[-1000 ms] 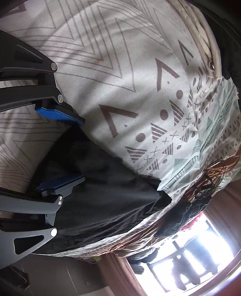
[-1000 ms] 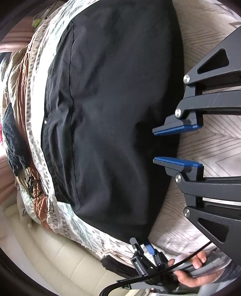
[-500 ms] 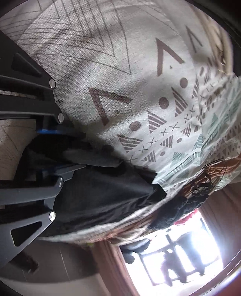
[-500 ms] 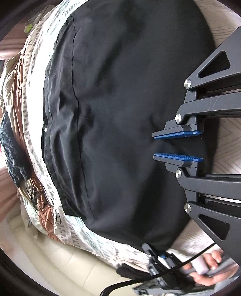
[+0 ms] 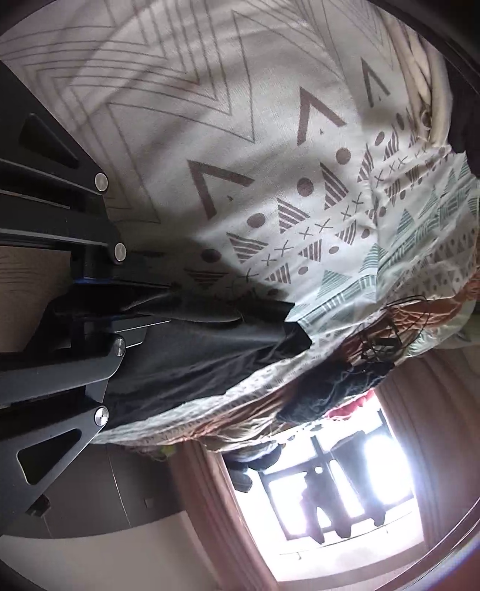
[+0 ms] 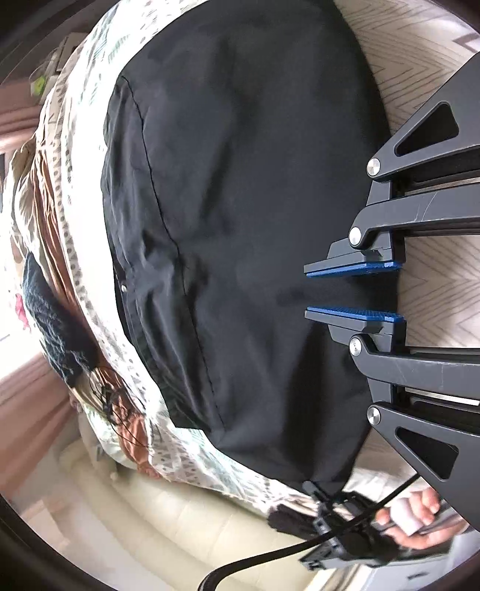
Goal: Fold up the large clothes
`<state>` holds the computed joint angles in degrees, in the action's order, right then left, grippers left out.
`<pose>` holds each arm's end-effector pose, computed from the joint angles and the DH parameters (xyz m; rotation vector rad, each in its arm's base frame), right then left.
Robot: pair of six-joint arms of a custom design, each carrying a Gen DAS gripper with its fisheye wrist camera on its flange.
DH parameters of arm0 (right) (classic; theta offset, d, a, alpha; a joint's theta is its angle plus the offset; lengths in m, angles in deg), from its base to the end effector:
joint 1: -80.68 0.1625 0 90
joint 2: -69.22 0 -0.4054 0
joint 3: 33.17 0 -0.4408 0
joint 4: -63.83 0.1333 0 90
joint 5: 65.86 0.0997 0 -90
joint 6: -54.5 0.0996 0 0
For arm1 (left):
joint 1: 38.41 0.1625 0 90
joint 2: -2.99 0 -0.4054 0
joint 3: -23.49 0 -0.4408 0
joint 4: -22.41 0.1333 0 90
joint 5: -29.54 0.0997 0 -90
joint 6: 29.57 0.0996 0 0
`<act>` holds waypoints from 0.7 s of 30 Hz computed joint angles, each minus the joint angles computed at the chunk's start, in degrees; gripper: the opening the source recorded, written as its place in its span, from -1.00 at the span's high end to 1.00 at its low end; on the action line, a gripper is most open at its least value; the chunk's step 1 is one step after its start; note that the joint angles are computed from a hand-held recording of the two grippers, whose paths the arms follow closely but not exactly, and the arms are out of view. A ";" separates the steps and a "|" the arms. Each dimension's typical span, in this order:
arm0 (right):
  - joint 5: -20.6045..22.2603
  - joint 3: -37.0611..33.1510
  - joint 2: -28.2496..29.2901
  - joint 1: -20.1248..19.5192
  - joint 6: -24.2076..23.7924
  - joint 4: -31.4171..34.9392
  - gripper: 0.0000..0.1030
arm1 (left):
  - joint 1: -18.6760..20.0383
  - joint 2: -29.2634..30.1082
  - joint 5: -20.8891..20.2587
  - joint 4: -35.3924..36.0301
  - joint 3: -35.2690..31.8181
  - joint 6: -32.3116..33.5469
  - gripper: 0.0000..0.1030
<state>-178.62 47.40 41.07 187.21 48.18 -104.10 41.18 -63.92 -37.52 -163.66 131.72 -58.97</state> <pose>0.3059 -0.6976 -0.0355 0.4163 -2.6838 0.6603 0.0568 -0.6433 0.2729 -0.7285 2.6282 -1.5079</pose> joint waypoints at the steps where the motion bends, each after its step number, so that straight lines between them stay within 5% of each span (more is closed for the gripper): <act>1: -0.86 0.12 0.04 0.20 -0.67 -0.19 0.70 | -0.18 -0.31 0.08 -0.43 0.54 -0.31 0.81; 7: -2.02 0.99 -0.38 -0.63 -1.54 0.83 0.70 | 0.14 -0.86 2.35 5.17 0.57 -3.79 0.60; 11: -2.11 1.11 -0.58 -1.09 -2.00 1.54 0.70 | -0.20 -1.75 4.63 6.39 1.65 -3.87 -0.49; 12: -1.80 1.32 -0.83 -1.22 -1.93 1.41 0.70 | -0.41 -2.18 5.15 5.41 2.56 -4.16 -0.62; 21: -2.31 3.98 -2.38 -1.03 -2.78 -0.21 0.70 | 1.20 -2.32 -2.36 4.63 4.04 -8.26 -0.51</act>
